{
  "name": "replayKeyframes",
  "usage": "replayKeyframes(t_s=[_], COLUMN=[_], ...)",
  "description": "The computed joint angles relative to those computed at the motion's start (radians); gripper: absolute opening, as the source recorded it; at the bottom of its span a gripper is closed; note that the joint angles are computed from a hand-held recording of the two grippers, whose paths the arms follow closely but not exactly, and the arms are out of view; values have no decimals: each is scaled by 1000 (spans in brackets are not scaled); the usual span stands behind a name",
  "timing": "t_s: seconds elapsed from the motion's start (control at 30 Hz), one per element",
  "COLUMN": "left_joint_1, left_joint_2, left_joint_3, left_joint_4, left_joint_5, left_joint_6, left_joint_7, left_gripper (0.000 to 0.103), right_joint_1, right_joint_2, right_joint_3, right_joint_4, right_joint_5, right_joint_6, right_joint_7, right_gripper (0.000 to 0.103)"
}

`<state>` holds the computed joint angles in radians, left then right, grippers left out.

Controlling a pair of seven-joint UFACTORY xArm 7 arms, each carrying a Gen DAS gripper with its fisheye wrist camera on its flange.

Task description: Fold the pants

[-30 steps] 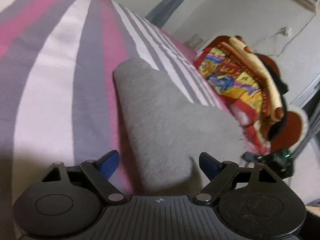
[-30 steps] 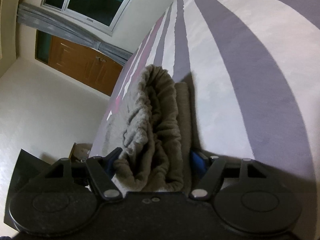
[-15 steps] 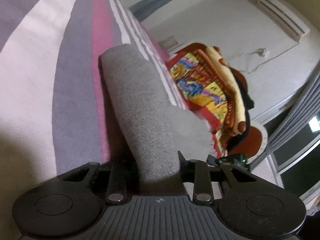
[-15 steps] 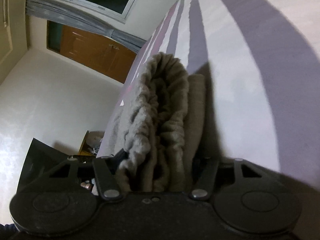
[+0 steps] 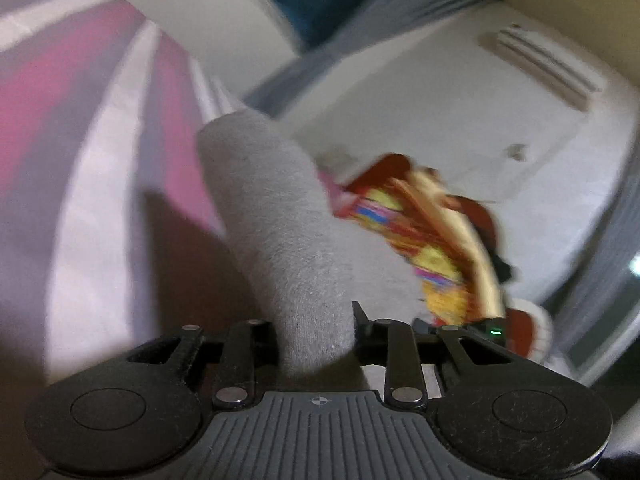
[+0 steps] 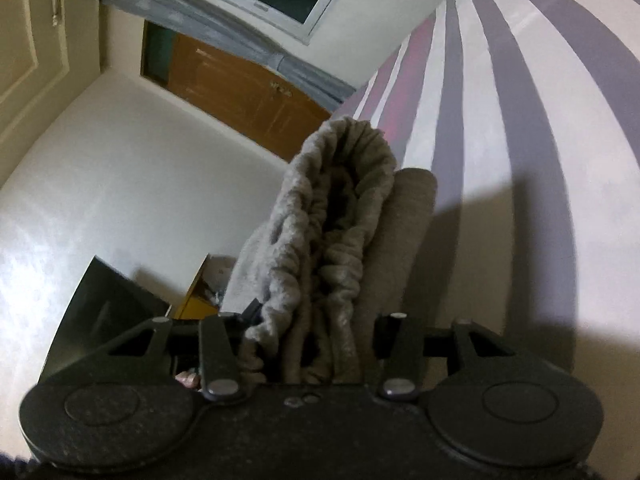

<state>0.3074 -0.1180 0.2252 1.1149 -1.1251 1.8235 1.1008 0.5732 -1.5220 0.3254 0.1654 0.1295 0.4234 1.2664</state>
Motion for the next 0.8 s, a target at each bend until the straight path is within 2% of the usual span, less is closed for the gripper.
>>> replayKeyframes(t_s=[0.07, 0.1, 0.13, 0.17, 0.2, 0.27, 0.3, 0.4, 0.5, 0.57, 0.6, 0.63, 0.7, 0.8], left_joint_1=[-30, -32, -55, -73, -60, -57, -56, -66, -78, -74, -70, -67, -53, -40], left_joint_2=[-28, -31, -45, -58, -85, -136, -165, -200, -299, -422, -483, -536, -644, -749], left_joint_3=[-62, -88, -73, -39, -36, -2, 0, 9, -4, -4, 17, 44, 92, 174], left_joint_4=[-7, -9, -30, -41, -58, -100, -135, -195, -249, -302, -318, -327, -334, -284], left_joint_5=[118, 185, 211, 207, 214, 227, 239, 232, 255, 297, 310, 325, 360, 452], left_joint_6=[-186, -249, -270, -249, -241, -224, -251, -334, -436, -511, -514, -505, -472, -380], left_joint_7=[-67, -101, -97, -63, -27, 46, 60, 70, 22, 31, 45, 50, 36, 3], left_gripper=[51, 52, 52, 52, 52, 59, 59, 60, 62, 81, 87, 100, 103, 103], right_joint_1=[-83, -115, -139, -138, -138, -120, -99, -60, -108, -148, -181, -224, -266, -312], right_joint_2=[73, 117, 152, 145, 113, 52, 26, 66, 157, 207, 220, 207, 162, 189], right_joint_3=[-26, -30, -29, -26, -9, 34, 52, 77, 103, 156, 215, 283, 376, 433], right_joint_4=[21, 48, 57, 64, 53, 58, 58, 73, 154, 246, 309, 378, 482, 694], right_joint_5=[-14, -25, 6, -4, -1, -7, -13, -30, -44, -70, -102, -153, -228, -240], right_joint_6=[49, 135, 211, 245, 238, 259, 281, 346, 381, 448, 507, 582, 671, 821], right_joint_7=[-6, 25, 44, 55, 70, 96, 94, 58, 78, 106, 128, 153, 158, 98], right_gripper=[58, 79, 76, 74, 75, 80, 84, 79, 82, 89, 103, 103, 103, 103])
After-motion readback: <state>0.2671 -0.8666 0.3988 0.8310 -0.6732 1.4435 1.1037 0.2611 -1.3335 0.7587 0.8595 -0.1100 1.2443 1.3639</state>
